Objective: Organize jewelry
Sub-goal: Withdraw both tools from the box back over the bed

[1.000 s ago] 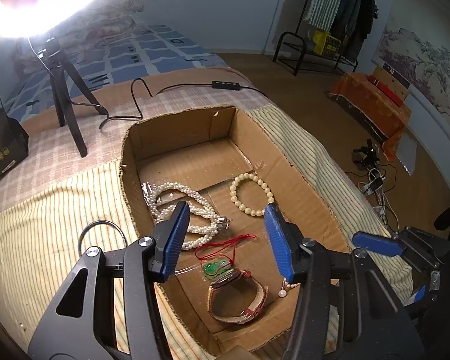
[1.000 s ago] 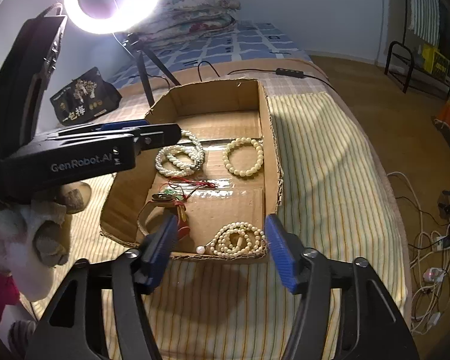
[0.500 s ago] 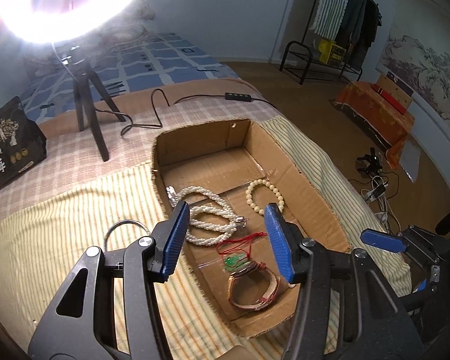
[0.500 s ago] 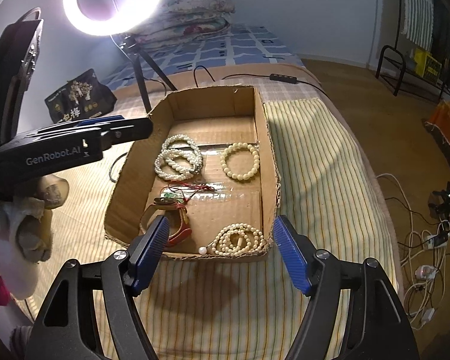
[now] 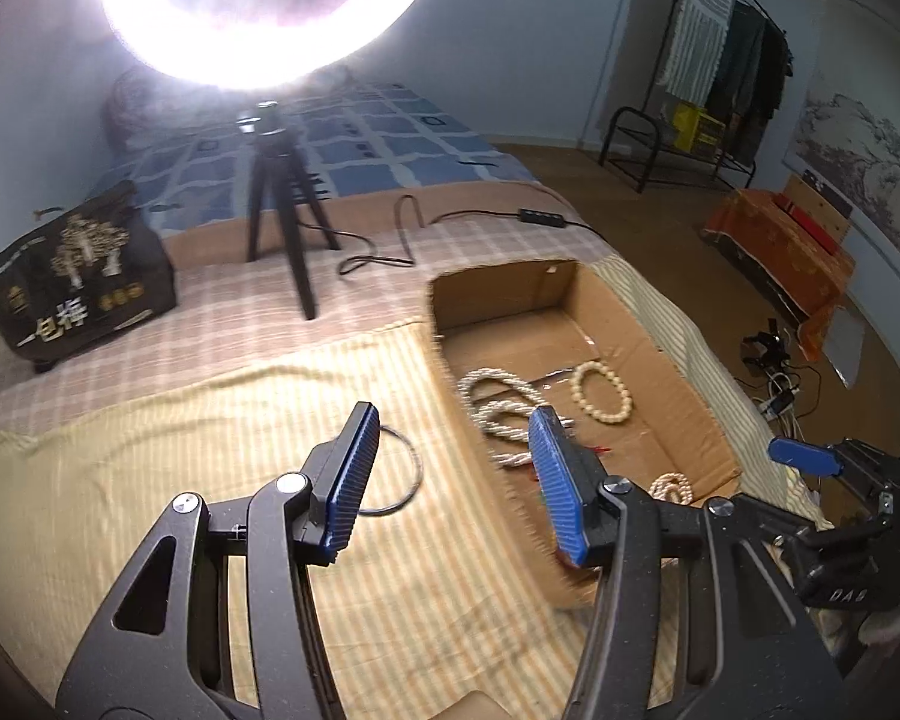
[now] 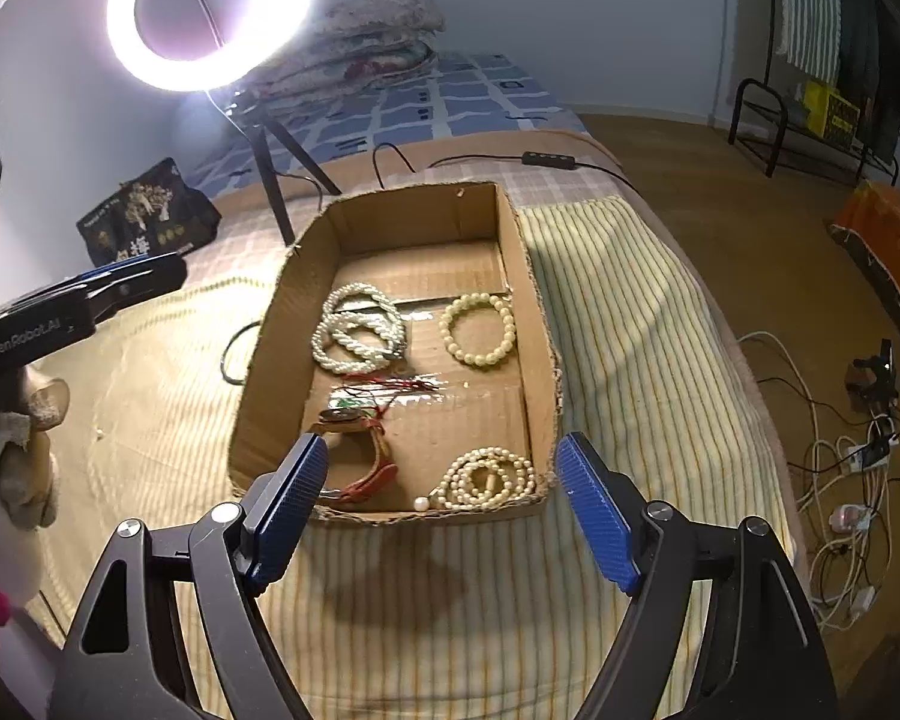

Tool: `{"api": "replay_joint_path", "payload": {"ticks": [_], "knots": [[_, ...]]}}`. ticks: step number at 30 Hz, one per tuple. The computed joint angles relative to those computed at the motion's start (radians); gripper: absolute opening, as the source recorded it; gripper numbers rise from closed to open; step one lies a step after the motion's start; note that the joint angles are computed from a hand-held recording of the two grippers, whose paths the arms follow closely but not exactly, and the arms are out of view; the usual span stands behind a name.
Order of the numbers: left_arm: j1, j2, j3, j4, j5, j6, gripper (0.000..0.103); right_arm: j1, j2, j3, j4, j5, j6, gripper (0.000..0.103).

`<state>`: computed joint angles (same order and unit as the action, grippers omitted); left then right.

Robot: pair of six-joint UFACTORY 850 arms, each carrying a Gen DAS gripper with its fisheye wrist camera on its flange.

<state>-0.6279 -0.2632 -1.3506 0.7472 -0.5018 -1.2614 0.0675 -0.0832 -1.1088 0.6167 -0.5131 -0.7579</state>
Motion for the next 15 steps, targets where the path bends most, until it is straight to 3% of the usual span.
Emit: {"api": "replay_joint_path", "payload": {"ticks": [15], "knots": [[0.058,0.252,0.297,0.123,-0.069,-0.136,0.053,0.049,0.026,0.015,0.149,0.043,-0.201,0.079]]}}
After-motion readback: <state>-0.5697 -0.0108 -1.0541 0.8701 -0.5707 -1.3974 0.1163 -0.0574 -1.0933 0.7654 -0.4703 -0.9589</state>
